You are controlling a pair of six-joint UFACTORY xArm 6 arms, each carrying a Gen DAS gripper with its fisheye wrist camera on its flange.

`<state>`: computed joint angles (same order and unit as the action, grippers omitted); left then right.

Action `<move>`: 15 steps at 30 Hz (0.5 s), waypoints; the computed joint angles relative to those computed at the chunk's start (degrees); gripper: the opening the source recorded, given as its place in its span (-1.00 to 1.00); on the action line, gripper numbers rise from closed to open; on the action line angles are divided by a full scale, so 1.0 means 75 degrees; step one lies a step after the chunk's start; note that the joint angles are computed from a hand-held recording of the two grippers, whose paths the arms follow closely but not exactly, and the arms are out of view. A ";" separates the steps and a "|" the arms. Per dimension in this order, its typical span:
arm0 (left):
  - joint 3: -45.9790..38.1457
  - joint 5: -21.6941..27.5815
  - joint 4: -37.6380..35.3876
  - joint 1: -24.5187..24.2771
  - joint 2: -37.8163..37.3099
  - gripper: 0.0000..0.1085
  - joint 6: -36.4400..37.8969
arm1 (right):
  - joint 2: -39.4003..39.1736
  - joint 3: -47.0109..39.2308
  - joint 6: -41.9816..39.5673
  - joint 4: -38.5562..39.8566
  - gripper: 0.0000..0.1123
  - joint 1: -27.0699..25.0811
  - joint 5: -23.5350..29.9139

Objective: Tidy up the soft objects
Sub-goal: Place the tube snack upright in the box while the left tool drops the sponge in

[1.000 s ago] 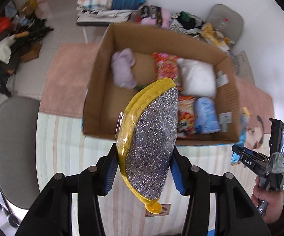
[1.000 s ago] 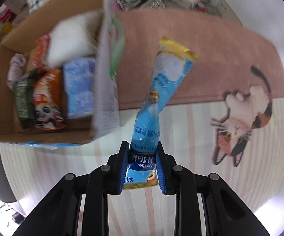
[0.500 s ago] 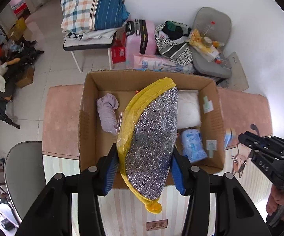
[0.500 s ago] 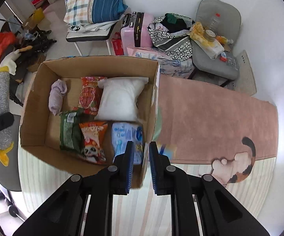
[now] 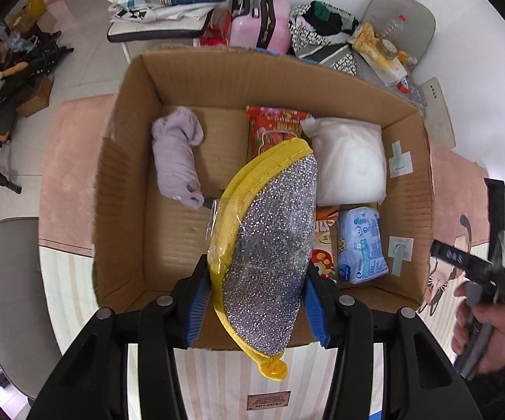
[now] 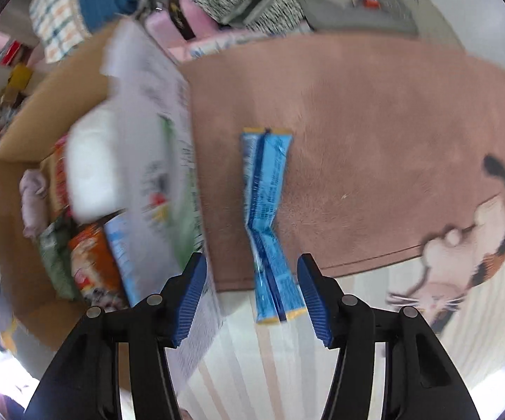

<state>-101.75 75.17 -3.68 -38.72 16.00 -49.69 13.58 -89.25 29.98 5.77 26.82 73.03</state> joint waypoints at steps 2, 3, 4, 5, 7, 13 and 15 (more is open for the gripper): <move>-0.0088 0.0035 -0.0025 -0.0025 0.0123 -0.16 0.0022 | -0.0156 0.0468 0.0181 0.0341 -0.01 -0.0205 -0.0599; -0.0133 0.0045 -0.0042 -0.0040 0.0179 -0.16 0.0028 | -0.0222 0.0642 0.0208 0.0529 -0.03 -0.0331 -0.0830; -0.0188 0.0064 -0.0067 -0.0044 0.0242 -0.16 0.0038 | -0.0279 0.0739 0.0384 0.0499 -0.04 -0.0397 -0.0925; -0.0218 0.0068 -0.0104 -0.0056 0.0291 -0.16 0.0050 | -0.0336 0.0802 0.0621 0.0294 -0.04 -0.0429 -0.0963; -0.0233 0.0065 -0.0137 -0.0074 0.0343 -0.16 0.0088 | -0.0370 0.0848 0.0622 0.0118 -0.04 -0.0471 -0.0985; -0.0100 0.0094 -0.0174 -0.0105 0.0387 -0.16 0.0076 | 0.0292 0.0443 -0.0196 0.0353 -0.27 -0.0324 -0.0351; -0.0006 0.0100 -0.0139 -0.0126 0.0339 -0.16 0.0024 | 0.0391 0.0474 -0.0255 0.0259 -0.46 -0.0225 -0.0286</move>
